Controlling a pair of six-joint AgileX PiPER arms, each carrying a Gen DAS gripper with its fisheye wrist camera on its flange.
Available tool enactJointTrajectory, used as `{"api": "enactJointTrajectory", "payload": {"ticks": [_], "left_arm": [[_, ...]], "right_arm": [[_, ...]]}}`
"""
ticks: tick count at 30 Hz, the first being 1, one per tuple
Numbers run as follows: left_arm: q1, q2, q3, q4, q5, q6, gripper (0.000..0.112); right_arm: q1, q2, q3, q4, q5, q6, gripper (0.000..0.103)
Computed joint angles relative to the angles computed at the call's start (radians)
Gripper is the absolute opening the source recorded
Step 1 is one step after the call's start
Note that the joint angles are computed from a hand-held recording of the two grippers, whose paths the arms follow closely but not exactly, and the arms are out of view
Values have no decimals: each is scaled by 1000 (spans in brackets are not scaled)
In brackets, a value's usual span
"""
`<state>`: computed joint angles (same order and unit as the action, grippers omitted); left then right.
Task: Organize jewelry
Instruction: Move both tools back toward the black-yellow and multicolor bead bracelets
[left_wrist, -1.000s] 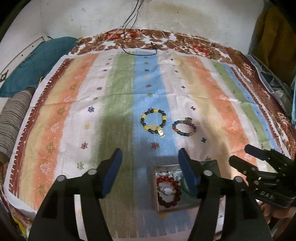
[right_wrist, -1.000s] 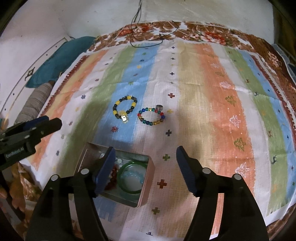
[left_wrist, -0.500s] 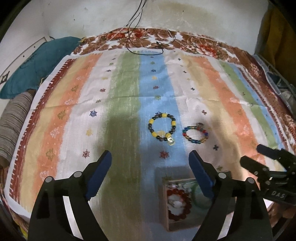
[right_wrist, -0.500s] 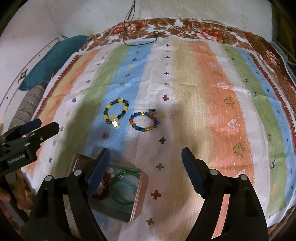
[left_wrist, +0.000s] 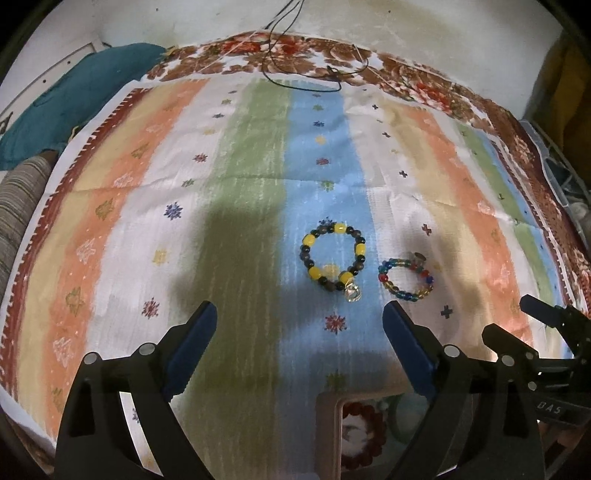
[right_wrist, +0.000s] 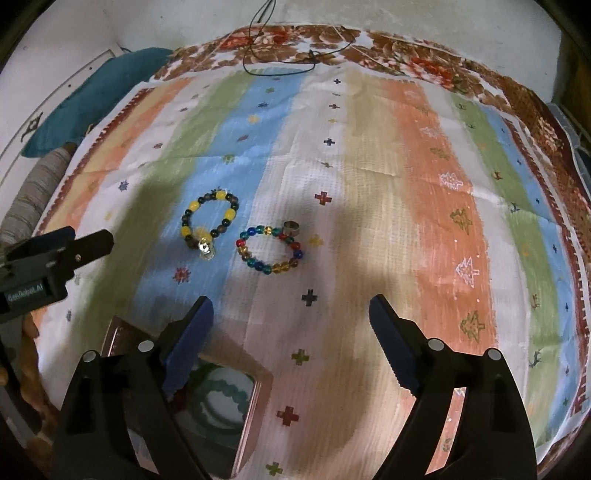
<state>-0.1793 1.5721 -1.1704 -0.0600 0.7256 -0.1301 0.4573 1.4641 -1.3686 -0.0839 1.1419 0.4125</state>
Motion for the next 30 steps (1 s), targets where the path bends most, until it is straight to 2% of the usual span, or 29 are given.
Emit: {"api": "enactJointTrajectory", "payload": {"ticks": [3, 7, 13, 18, 30], "left_arm": [[11, 20, -8, -36, -16, 24, 92], [10, 48, -21, -31, -31, 17, 94], [12, 93, -40, -1, -45, 9, 95], [25, 128, -76, 9, -32, 24, 95], [38, 204, -123, 7, -30, 54, 95]], "right_arm": [[-15, 15, -5, 16, -10, -8, 93], [15, 38, -14, -46, -12, 2, 93], [0, 66, -24, -17, -30, -22, 96], [-62, 86, -24, 98, -47, -65, 96], [-85, 133, -33, 127, -62, -85, 96]]}}
